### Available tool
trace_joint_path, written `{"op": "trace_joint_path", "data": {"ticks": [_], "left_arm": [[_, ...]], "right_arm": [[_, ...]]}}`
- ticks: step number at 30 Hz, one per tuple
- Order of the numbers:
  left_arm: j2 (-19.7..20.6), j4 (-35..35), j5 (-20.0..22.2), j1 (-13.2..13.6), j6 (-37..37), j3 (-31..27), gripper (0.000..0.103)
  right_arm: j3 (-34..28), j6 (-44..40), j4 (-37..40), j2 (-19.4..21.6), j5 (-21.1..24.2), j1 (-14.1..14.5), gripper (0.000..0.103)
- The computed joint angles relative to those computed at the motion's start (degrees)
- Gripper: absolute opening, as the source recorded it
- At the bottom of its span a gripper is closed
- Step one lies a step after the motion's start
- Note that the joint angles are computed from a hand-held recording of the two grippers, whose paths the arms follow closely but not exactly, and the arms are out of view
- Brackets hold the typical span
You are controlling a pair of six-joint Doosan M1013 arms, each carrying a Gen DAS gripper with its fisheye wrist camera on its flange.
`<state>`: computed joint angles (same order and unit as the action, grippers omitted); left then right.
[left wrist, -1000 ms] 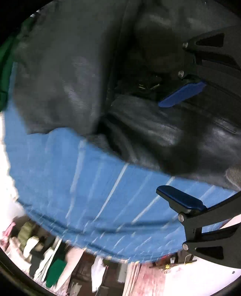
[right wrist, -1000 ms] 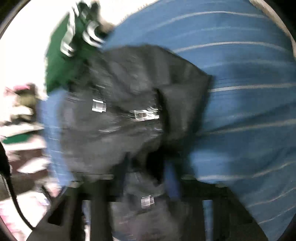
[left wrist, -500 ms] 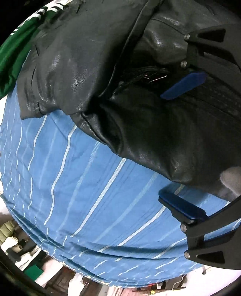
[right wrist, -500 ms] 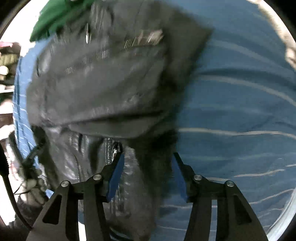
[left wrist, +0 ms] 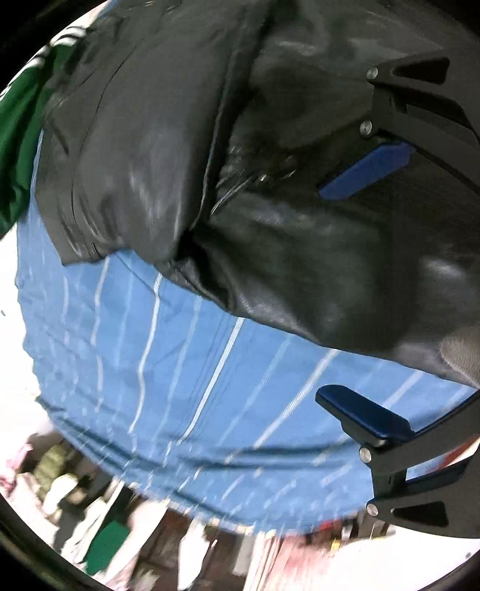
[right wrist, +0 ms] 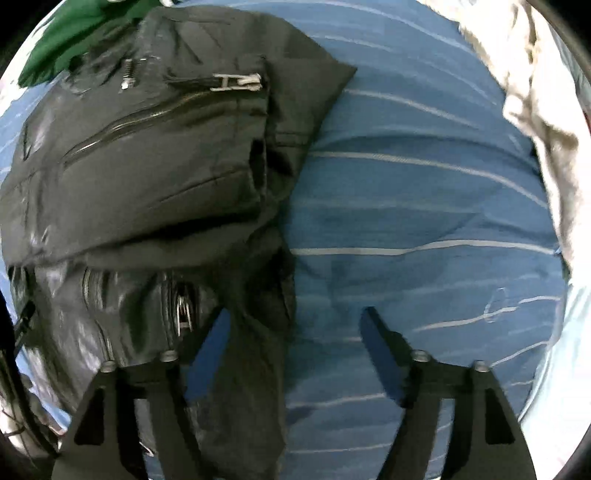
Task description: Fold large clothes
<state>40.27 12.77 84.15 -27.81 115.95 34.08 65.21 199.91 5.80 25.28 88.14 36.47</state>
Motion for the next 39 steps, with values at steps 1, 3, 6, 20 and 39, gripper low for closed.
{"op": "trace_joint_path", "data": {"ticks": [1,3,6,20,39], "left_arm": [[-2.0,1.3,-2.0,-0.7,-0.1,3.1,0.103],[-4.9,4.3,-4.9,-1.7,-0.6,7.3,0.103],[-10.3,9.4,-10.8,-4.0,-1.9,15.5,0.103],[-28.3,20.4,-6.2,-19.2,-9.4,40.5,0.103],[-23.7,21.6,-5.7,-18.5,-23.1,39.2,0.014]], "right_arm": [[-0.3,0.0,-0.2,0.0,-0.2,0.3,0.081],[-0.4,0.1,-1.0,-0.2,-0.5,0.9,0.082],[1.4,-0.2,-3.0,-1.8,-3.2,2.3,0.088],[22.5,11.6,-6.6,-18.7,-14.8,11.9,0.088],[36.3,15.0,-18.1,-25.9,-39.1,9.3,0.088]]}}
